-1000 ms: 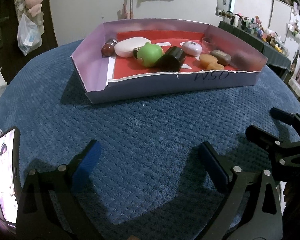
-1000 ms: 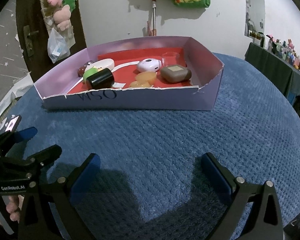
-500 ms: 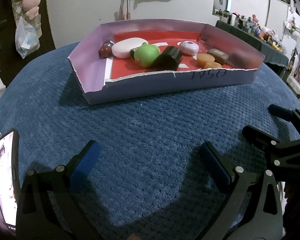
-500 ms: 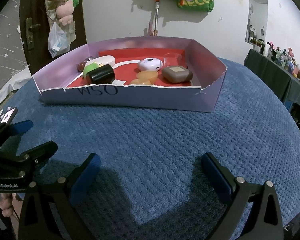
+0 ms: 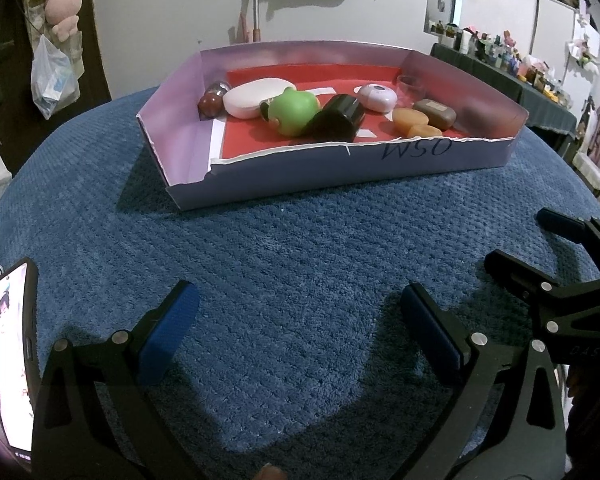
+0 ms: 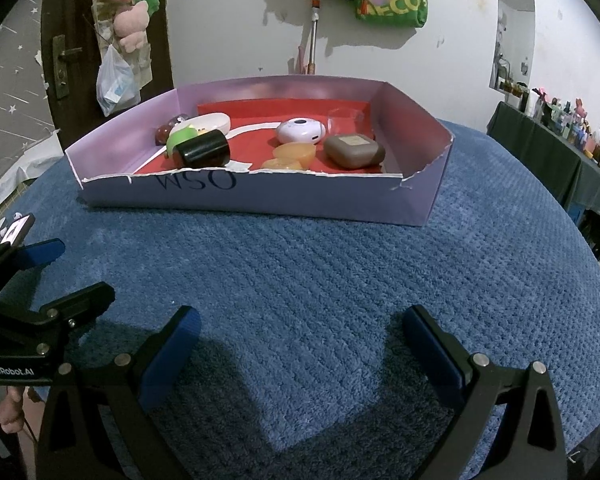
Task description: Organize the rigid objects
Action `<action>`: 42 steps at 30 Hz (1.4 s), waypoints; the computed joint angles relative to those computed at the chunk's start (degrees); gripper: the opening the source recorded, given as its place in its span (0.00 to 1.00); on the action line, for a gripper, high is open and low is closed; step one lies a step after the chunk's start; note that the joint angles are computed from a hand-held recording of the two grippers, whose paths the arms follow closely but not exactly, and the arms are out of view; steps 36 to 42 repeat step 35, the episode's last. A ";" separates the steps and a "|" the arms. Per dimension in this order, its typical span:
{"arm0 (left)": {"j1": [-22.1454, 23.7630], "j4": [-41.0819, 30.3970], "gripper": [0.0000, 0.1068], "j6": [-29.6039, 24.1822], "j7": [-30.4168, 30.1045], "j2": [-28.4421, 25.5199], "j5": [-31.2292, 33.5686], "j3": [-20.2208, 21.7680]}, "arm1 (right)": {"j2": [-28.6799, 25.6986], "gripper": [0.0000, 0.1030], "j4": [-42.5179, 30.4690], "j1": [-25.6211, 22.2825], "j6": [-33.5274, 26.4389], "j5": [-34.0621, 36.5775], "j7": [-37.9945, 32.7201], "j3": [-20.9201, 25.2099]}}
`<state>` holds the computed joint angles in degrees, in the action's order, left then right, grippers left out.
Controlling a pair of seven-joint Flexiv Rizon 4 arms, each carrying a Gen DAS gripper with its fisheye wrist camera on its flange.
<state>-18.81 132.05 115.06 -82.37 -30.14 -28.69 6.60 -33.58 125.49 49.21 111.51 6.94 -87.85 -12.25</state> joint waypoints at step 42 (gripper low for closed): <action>0.42 0.35 0.96 0.54 -0.38 0.08 0.65 -0.30 | -0.08 1.00 -0.01 0.02 0.19 0.30 -0.30 0.07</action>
